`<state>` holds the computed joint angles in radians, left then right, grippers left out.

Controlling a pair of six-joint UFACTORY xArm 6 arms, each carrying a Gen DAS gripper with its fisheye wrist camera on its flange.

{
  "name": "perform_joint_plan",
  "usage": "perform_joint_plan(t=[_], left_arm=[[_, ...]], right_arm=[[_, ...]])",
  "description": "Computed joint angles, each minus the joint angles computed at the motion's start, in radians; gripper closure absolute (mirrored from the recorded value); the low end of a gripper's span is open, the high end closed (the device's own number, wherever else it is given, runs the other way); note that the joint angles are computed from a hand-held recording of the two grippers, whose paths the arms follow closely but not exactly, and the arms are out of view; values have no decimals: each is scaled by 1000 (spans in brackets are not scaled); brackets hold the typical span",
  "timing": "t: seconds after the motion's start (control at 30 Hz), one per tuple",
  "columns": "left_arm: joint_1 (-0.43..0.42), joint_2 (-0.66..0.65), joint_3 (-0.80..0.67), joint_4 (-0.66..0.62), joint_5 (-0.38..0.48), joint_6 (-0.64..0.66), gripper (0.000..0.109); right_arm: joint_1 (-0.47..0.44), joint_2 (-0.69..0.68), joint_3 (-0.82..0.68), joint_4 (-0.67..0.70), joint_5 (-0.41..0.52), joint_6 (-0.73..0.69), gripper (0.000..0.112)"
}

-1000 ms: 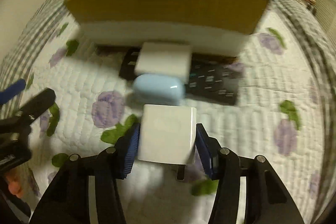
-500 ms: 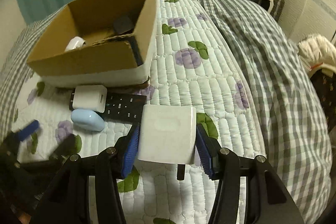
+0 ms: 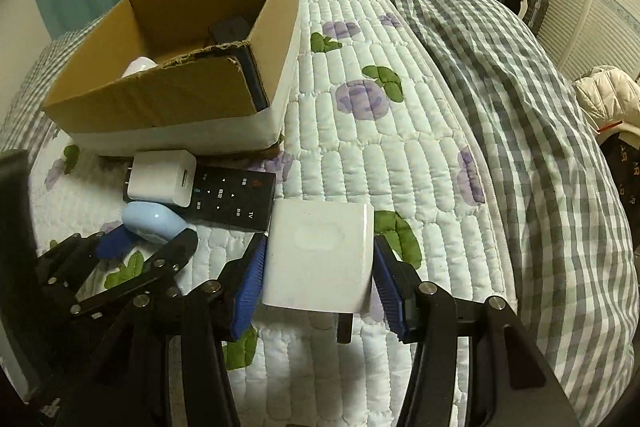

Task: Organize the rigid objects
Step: 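Grasp the white cube adapter with right tool while left tool grasps light-blue case, then drop the light-blue case into the box by opening the left tool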

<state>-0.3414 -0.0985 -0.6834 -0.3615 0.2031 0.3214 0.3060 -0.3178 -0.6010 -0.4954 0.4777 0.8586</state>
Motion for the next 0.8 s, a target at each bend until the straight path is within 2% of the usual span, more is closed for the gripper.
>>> perform_joint_plan(t=[0.13,0.3,0.5,0.67,0.8], left_arm=[[6,-71,41,-63,-4,79,59],[31,-183,71,-41,47,61,59],[86,-273,16,35,130,9,59],[112,-283,-65,10,169,85,59],[137,-243,-168,-22,189,149,58]], right_arm=[[6,-17,-2,-22,11,20,61],[40,-56,-12,-42,43,29,61],[79,-130,-33,-67,100,28,61],[102,-159,-80,-61,116,2,61],[96,-137,-169,-63,103,-34,61]])
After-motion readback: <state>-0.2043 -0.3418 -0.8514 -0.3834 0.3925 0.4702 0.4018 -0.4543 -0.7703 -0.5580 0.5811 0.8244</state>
